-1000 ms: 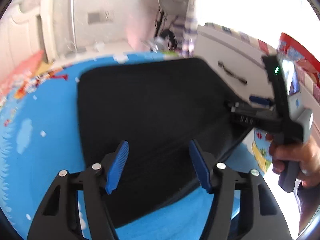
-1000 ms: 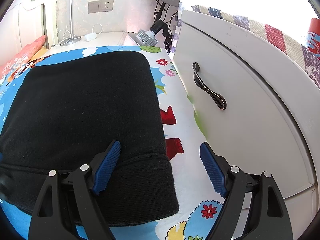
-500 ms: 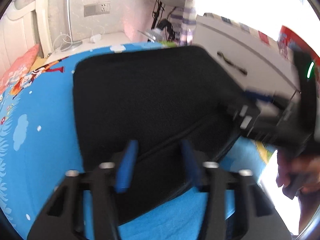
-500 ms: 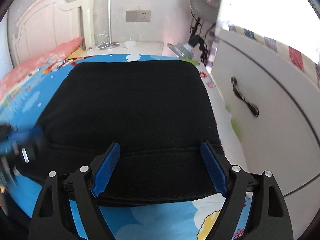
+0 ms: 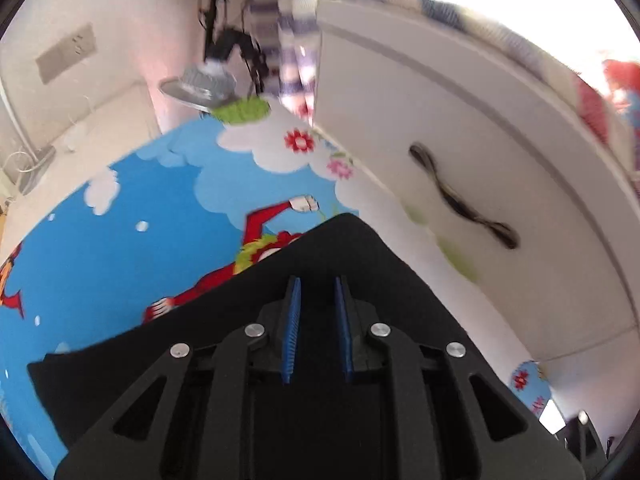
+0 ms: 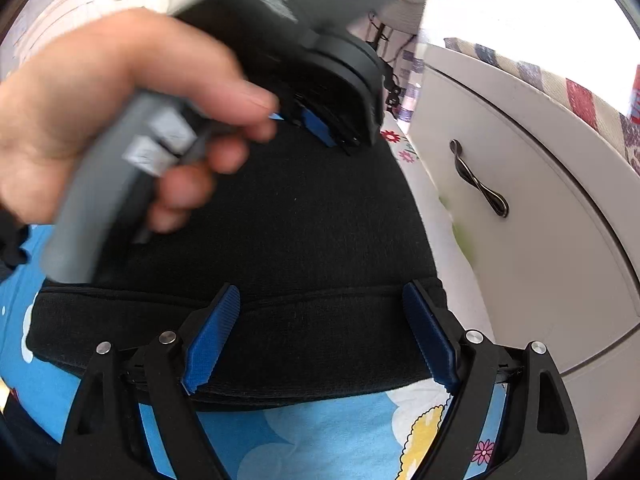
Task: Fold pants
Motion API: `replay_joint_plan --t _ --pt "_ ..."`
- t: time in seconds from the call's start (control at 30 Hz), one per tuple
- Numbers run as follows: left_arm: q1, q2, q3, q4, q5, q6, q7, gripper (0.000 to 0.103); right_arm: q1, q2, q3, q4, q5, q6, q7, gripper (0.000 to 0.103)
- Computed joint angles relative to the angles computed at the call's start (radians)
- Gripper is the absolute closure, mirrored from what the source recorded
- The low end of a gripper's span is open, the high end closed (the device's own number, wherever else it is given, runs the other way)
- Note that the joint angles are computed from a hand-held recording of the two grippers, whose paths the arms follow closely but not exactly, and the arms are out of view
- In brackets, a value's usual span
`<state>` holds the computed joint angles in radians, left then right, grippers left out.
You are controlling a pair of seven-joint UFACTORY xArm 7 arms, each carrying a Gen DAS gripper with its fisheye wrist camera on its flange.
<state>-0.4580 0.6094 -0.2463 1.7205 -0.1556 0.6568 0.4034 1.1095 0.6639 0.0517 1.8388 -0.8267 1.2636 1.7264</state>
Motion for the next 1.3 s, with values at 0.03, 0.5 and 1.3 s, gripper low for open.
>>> replay_joint_plan --t 0.03,0.5,1.3 --pt "-0.023 0.012 0.015 0.019 0.021 -0.002 -0.018 0.088 -0.004 -0.013 -0.001 -0.022 -0.002 -0.018 0.016 0.022" --pt "-0.060 -0.001 0.010 -0.017 0.083 -0.044 -0.022 0.086 0.021 -0.029 -0.005 0.000 -0.036 0.106 0.031 0.022" --pt "-0.058 0.046 0.017 0.058 0.035 -0.047 -0.084 0.074 -0.092 -0.123 0.056 -0.206 0.027 -0.081 0.175 0.019"
